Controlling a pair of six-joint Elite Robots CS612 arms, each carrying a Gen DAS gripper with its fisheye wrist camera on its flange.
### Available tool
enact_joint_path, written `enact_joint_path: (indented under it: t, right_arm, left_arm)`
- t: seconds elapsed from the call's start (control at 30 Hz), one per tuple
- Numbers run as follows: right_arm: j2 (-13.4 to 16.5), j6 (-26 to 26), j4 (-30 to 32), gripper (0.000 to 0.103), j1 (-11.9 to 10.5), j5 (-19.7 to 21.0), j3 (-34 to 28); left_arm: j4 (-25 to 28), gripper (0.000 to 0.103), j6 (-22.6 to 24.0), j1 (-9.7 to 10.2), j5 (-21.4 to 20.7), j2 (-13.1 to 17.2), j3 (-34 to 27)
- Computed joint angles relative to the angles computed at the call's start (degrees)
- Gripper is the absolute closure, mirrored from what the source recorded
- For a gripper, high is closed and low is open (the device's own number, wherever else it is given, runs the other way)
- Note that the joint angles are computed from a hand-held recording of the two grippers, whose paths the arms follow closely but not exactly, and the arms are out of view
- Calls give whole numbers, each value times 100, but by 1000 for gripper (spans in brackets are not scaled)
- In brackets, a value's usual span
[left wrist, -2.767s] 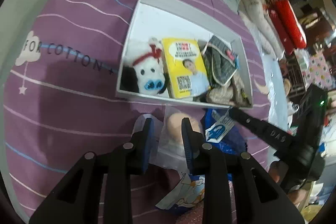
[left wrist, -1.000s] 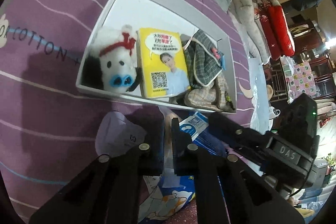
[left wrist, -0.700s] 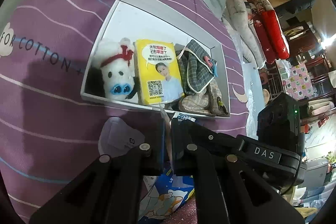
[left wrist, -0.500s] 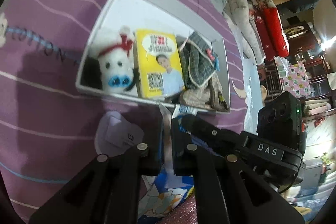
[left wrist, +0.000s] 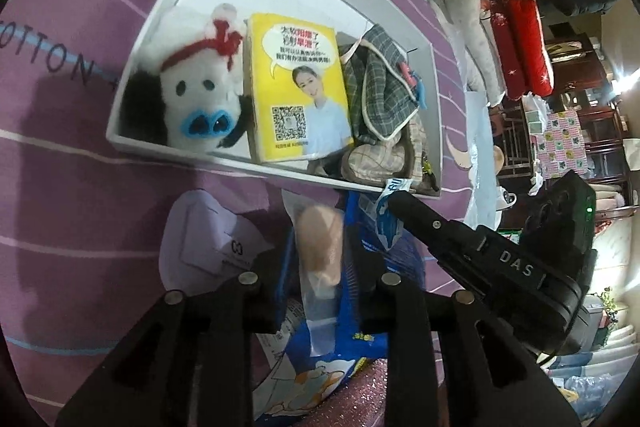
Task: Organize soft objects
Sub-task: 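Carry the clear bag into the tray beside the plush toy and release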
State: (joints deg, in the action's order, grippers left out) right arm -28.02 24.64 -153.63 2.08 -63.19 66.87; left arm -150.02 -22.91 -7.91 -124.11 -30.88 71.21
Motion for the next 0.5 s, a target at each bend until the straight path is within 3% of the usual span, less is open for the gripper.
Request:
enact_joint_path:
  t: [0.07, 0.13, 0.5]
  right_arm:
    - [-6, -37, 16, 97, -10, -4, 8]
    - [-6, -31, 12, 97, -8, -5, 11]
    - [-8, 15, -114, 97, -6, 153, 32]
  left_arm:
    - [-50, 77, -47, -15, 82, 3, 9]
    - [-158, 95, -63, -36, 252, -30, 64]
    - [-1608, 98, -216, -45, 628, -215, 479]
